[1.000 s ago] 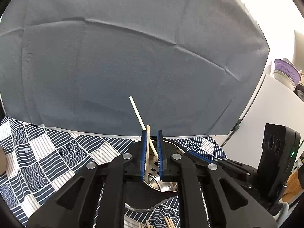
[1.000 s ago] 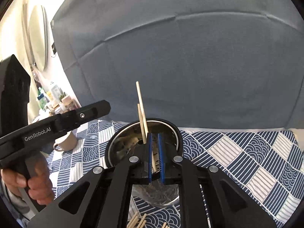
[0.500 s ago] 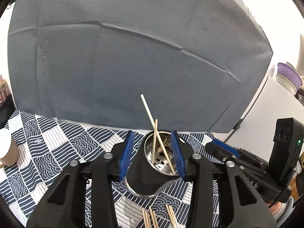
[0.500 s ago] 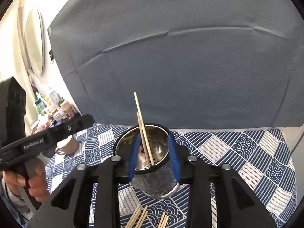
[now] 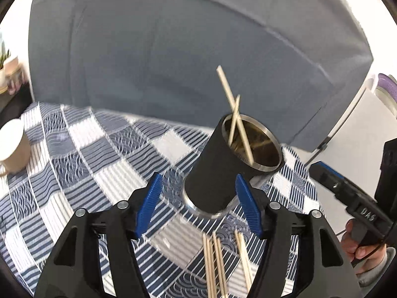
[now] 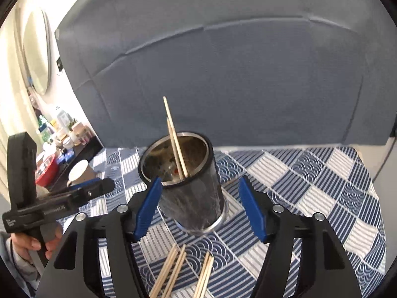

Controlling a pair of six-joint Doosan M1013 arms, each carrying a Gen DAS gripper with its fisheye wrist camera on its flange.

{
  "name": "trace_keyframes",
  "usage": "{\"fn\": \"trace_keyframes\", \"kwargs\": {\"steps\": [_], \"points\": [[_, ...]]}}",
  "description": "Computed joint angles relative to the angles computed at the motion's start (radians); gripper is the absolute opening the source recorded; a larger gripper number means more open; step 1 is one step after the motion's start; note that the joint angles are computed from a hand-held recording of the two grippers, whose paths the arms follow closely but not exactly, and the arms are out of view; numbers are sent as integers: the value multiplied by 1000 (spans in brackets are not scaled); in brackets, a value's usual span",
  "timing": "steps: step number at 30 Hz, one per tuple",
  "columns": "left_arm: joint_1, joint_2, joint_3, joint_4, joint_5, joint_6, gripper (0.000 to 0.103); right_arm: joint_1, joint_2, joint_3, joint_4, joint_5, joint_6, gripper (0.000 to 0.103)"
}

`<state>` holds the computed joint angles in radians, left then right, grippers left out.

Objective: Organize utensils
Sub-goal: 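Move both open tools back down to the remaining wooden sticks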

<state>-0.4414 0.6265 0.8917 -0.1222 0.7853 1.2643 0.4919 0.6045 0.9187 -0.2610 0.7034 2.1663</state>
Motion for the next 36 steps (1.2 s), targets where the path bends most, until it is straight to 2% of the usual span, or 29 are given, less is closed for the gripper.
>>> {"fn": "trace_keyframes", "kwargs": {"steps": [3,18,25,34,36], "points": [[-4,-1,15,16,31,-12,65,0,1,8,9,31,5,69],[-15,-7,85,-22,127,7,67,7,13,81,79,168,-12,72],[-22,-5,101,-55,158,32,74,7,17,111,99,227,-15,73],[-30,-3,116,1,220,14,83,19,39,115,74,314,-14,75],[-30,1,112,8,239,17,83,25,38,121,53,312,-17,77]]}}
